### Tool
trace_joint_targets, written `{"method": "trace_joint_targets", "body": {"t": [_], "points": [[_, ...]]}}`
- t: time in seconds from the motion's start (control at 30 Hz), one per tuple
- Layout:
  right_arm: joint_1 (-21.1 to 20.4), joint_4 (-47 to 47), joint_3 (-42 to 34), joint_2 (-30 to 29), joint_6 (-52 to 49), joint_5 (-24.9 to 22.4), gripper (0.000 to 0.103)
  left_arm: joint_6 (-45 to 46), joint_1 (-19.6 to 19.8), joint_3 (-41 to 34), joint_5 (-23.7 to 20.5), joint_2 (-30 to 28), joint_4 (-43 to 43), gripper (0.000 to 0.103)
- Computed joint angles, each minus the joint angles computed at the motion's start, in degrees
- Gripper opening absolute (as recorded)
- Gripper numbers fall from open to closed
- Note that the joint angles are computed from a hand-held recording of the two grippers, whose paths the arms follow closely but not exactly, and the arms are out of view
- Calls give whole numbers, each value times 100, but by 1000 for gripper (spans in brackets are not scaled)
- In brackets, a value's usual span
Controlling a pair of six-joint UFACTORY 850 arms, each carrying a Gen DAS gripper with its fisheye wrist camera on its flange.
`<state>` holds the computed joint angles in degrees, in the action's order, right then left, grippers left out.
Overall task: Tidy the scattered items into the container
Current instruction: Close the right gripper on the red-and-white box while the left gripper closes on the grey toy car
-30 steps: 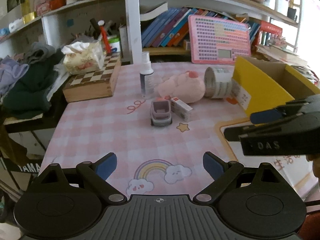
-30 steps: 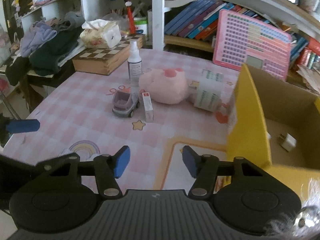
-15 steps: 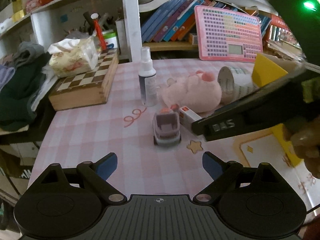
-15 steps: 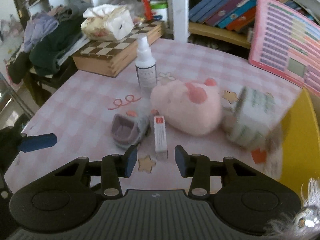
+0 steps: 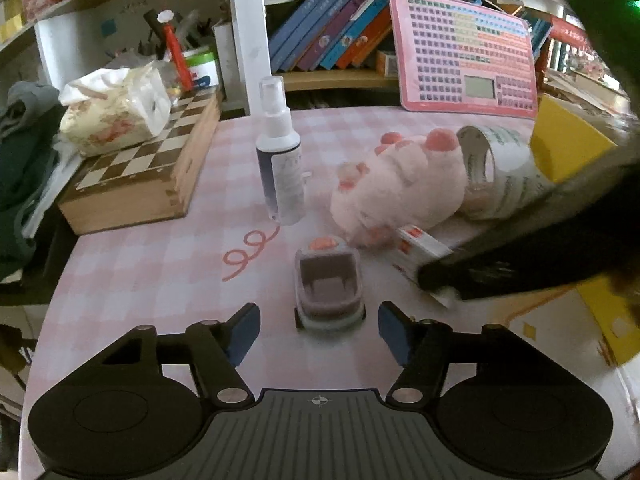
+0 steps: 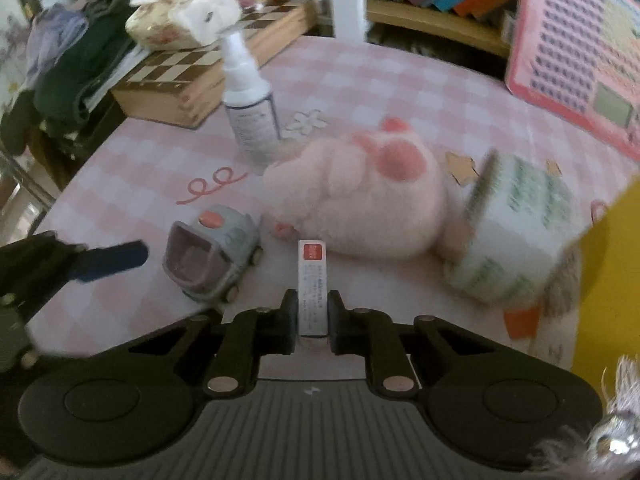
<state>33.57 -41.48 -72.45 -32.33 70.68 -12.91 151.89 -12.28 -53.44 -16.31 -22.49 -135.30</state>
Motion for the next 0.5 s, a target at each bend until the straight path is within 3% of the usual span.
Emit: {"method": "trace_joint_targets", "body": {"t": [0.17, 0.5], "points": [[-26, 321, 141, 82, -202, 22, 14, -288, -50, -283, 45, -263, 270, 54], [-49, 685, -29, -62, -570, -25, 14, -707, -31, -480, -83, -463, 875, 43]]}}
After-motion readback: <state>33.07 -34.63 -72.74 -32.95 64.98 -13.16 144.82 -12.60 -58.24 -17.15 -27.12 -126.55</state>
